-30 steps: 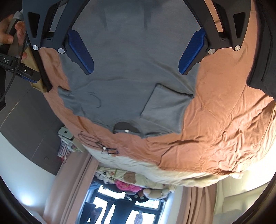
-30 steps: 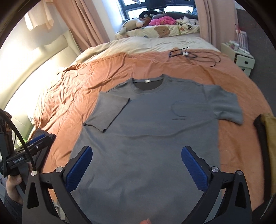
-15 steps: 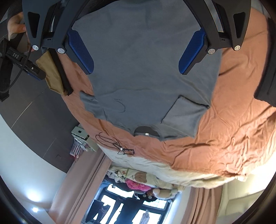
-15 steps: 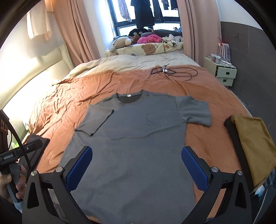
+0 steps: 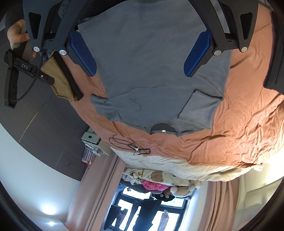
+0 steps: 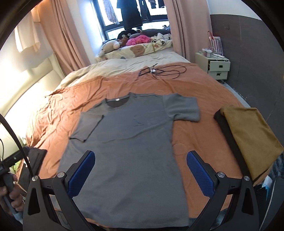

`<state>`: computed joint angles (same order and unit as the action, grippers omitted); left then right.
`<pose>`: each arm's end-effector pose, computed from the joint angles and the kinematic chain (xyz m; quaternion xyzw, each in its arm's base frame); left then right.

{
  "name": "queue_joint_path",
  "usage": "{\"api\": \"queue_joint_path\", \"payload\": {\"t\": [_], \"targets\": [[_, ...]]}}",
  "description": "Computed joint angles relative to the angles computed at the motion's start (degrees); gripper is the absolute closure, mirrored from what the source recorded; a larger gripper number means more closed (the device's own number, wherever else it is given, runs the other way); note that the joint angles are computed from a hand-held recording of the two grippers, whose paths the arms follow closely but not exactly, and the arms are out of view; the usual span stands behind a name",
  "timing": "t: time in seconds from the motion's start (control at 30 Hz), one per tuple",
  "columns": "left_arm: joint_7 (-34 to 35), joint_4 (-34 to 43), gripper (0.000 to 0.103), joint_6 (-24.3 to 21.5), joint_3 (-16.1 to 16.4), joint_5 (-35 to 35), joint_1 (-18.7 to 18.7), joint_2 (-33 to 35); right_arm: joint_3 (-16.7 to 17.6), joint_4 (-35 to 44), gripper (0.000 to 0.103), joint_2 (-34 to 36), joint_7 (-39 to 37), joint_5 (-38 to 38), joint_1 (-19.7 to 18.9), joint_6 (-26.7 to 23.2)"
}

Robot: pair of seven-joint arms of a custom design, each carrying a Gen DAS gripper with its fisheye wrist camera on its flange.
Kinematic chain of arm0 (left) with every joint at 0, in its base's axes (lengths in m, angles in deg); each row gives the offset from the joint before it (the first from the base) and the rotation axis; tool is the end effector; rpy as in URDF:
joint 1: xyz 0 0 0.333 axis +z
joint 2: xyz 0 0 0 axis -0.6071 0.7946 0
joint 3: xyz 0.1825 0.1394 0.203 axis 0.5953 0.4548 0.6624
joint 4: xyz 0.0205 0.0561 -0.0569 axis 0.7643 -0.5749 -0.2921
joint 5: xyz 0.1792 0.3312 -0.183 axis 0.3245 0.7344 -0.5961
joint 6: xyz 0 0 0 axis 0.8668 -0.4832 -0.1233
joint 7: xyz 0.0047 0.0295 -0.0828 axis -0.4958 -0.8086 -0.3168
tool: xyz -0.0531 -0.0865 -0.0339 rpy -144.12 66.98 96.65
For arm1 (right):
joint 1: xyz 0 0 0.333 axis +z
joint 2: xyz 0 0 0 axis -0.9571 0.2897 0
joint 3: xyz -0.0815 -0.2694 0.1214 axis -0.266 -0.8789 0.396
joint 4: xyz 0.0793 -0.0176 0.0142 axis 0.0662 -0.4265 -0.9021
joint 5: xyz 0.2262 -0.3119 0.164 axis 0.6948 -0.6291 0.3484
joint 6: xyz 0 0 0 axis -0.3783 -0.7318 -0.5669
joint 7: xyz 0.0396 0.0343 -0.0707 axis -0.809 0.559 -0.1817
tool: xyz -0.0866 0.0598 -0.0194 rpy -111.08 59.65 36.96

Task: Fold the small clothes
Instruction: 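Open both grippers and lift them away from the shirt, then move both grippers down to the unfolded sleeve side of the shirt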

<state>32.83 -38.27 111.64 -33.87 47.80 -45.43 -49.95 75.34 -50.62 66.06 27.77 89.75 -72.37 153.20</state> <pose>0.5615 -0.2318 0.4963 -0.7095 0.5600 -0.3738 0.2080 0.6233 -0.0346 0.5343 -0.7347 0.5196 -0.1351 0.4146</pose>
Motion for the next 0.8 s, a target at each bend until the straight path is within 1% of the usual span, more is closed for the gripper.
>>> {"api": "queue_joint_path", "payload": {"t": [0.1, 0.2, 0.33, 0.53, 0.63, 0.8], "targets": [[1.03, 2.55, 0.004, -0.31, 0.13, -0.09, -0.24, 2.56, 0.39, 1.89, 0.000, 2.27, 1.58, -0.50, 0.09, 1.39], [1.77, 5.27, 0.004, -0.63, 0.70, 0.24, -0.82, 5.27, 0.92, 3.84, 0.000, 4.49, 1.08, 0.69, -0.26, 1.97], [4.12, 9.38, 0.004, -2.58, 1.46, -1.13, -1.88, 9.13, 1.89, 6.83, 0.000, 7.80, 0.79, 1.16, -0.91, 2.49], [10.10, 16.13, 0.004, -3.44, 1.95, -5.89, -2.79, 15.83, 3.52, 11.92, 0.000, 13.40, 2.85, 1.18, -2.26, 4.21], [12.45, 20.62, 0.004, -4.76, 2.51, -6.95, -3.79, 19.60, 4.33, 15.44, 0.000, 16.98, 4.67, 0.57, -3.11, 4.64], [18.13, 29.66, 0.004, -6.59, 2.05, -11.14, -4.18, 26.82, 6.00, 22.09, 0.000, 23.31, 8.81, -0.30, -4.75, 5.47]]}}
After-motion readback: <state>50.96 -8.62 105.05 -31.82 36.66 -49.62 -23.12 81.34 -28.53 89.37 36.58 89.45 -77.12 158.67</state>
